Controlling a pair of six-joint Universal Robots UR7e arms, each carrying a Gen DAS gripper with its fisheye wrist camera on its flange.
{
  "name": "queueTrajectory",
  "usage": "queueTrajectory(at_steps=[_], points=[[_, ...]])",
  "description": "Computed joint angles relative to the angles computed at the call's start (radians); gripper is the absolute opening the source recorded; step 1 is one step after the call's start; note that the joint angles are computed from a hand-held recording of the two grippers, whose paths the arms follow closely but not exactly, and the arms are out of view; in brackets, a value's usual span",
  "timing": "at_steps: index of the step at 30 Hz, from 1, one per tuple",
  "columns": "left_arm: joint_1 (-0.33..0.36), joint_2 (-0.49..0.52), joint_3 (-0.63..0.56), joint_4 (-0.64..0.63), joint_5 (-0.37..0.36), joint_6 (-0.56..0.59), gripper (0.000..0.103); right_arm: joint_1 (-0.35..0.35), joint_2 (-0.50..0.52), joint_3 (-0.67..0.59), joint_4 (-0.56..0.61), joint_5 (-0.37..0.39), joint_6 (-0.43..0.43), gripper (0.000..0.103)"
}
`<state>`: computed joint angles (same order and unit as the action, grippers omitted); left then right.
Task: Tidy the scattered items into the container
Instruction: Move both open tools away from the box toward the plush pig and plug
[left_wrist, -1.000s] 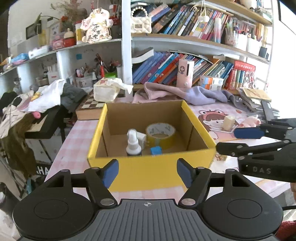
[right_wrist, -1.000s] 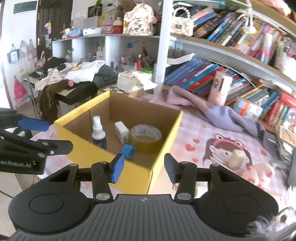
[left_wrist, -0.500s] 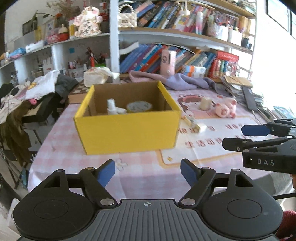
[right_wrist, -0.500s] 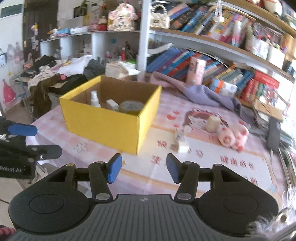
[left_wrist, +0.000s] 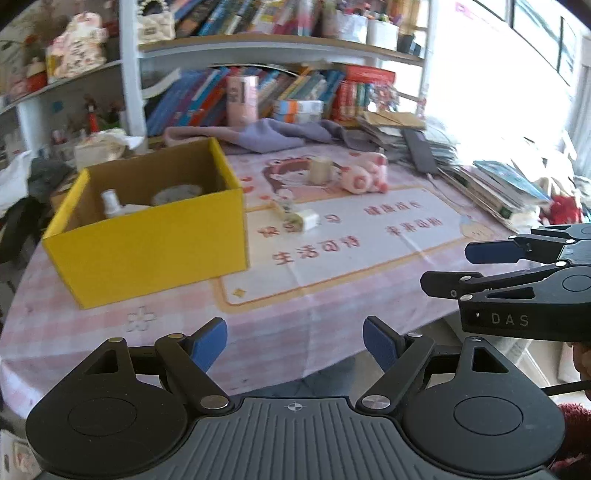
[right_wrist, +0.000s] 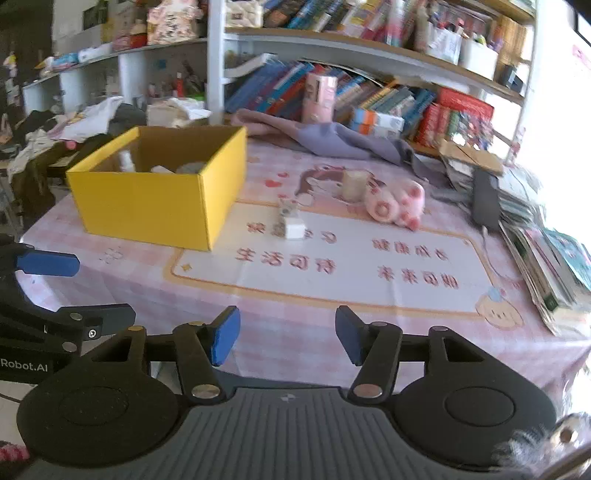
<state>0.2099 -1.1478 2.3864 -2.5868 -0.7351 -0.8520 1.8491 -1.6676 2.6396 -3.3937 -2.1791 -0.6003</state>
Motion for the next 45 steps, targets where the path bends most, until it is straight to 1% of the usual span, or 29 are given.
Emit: queueTrajectory(at_steps=[6,9,15,23,28,32,36,41,45], points=[[0.018,0.050,-0.024,-0.073,-0.043,0.098,0.083,-0.011,-0.027,0.015,-0.001,-0.042,0.029,0.063],[0.030,0.072,-0.037,-0.108,-0.057,0.148,0.083,-0.023,-0.037,0.013,-0.004,-0.053,0.038,0.064],[0.069,0.130,-0.080,-0.183,-0.083,0.243,0.084,-0.045,-0.034,-0.006,-0.017,-0.066,0.013,0.067],[0.124,0.210,-0.151,-0.263,-0.115,0.377,0.084,-0.101,-0.022,-0.048,-0.028,-0.056,-0.015,0.069],[0.154,0.259,-0.197,-0.305,-0.125,0.451,0.084,-0.139,-0.004,-0.081,-0.043,-0.038,-0.036,0.070],[0.186,0.298,-0.241,-0.314,-0.133,0.481,0.084,-0.173,0.012,-0.111,-0.040,-0.018,-0.049,0.070],[0.217,0.335,-0.290,-0.309,-0.134,0.502,0.084,-0.214,0.031,-0.149,-0.021,0.017,-0.071,0.070],[0.256,0.382,-0.371,-0.268,-0.130,0.501,0.084,-0.259,0.056,-0.223,0.040,0.061,-0.090,0.074],[0.279,0.415,-0.440,-0.209,-0.095,0.460,0.084,-0.288,0.080,-0.295,0.102,0.109,-0.120,0.082]])
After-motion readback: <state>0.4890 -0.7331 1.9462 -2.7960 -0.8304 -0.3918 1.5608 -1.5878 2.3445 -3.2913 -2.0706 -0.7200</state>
